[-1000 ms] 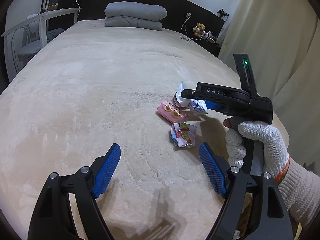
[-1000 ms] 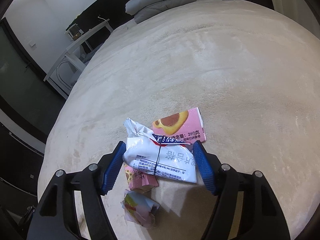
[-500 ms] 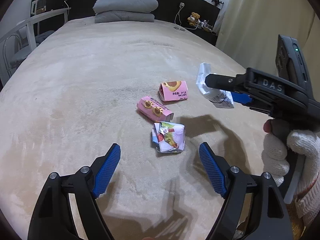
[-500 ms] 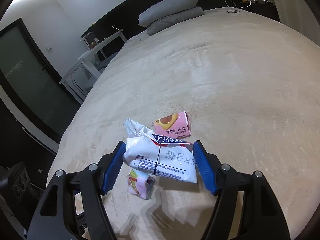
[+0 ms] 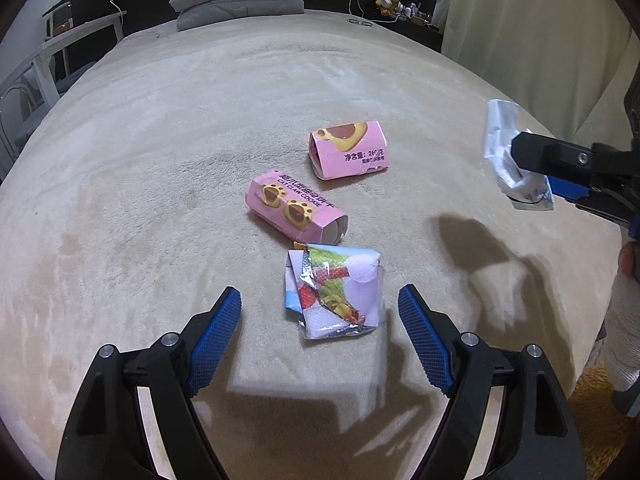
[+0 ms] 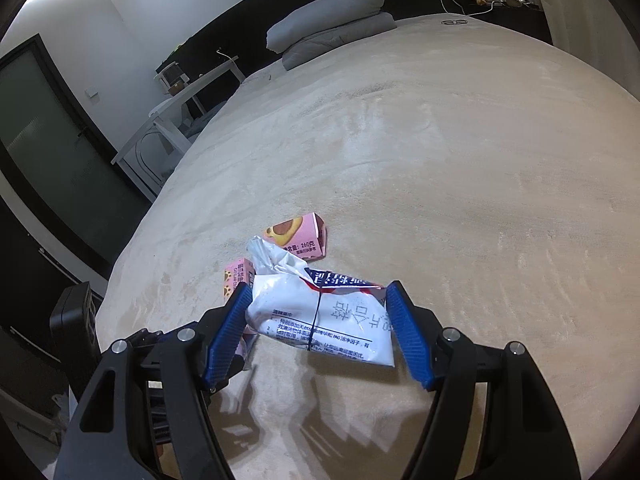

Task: Collect trash
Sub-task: 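Grasp the white bread bag with the right tool while the left tool grasps the folded wrapper, then carry the white bread bag and folded wrapper down over the floor trash bag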

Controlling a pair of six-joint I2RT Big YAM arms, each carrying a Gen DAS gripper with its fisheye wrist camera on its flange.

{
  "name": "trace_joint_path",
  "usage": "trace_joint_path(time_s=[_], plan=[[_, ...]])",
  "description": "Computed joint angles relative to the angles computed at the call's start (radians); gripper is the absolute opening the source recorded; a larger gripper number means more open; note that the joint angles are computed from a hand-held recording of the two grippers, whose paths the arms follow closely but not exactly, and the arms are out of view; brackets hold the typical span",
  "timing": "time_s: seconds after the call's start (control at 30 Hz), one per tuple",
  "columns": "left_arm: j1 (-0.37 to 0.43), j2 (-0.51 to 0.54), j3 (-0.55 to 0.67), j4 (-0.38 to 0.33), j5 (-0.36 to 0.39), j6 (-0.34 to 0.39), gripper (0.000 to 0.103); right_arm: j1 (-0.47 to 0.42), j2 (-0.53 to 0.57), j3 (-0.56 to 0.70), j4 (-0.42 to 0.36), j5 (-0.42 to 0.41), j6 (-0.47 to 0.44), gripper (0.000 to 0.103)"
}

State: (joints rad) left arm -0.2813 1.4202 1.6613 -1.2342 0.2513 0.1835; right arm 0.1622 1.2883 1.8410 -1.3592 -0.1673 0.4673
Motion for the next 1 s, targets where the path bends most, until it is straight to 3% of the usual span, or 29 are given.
trace_joint_path(time_s=[0.1, 0.13, 0.27, 0.47, 1.0], plan=[[0.005, 0.017, 0.009, -0.002, 0.005, -0.001, 0.077, -0.004, -0.006, -0.013, -0.006, -0.005, -0.008, 0.069], [0.007, 0.023, 0.012, -0.004, 0.019, 0.002, 0.067, -0.005, -0.006, -0.015, -0.007, -0.006, -0.011, 0.069], [0.000, 0.023, 0.011, -0.002, 0.038, 0.016, 0.051, -0.004, -0.008, -0.022, -0.007, -0.008, -0.022, 0.069], [-0.011, 0.005, -0.003, 0.012, 0.037, 0.036, 0.051, 0.005, -0.006, -0.019, -0.004, 0.005, -0.029, 0.069], [0.029, -0.080, -0.051, 0.029, 0.095, -0.002, 0.051, 0.043, -0.040, -0.046, -0.013, 0.058, -0.025, 0.069]])
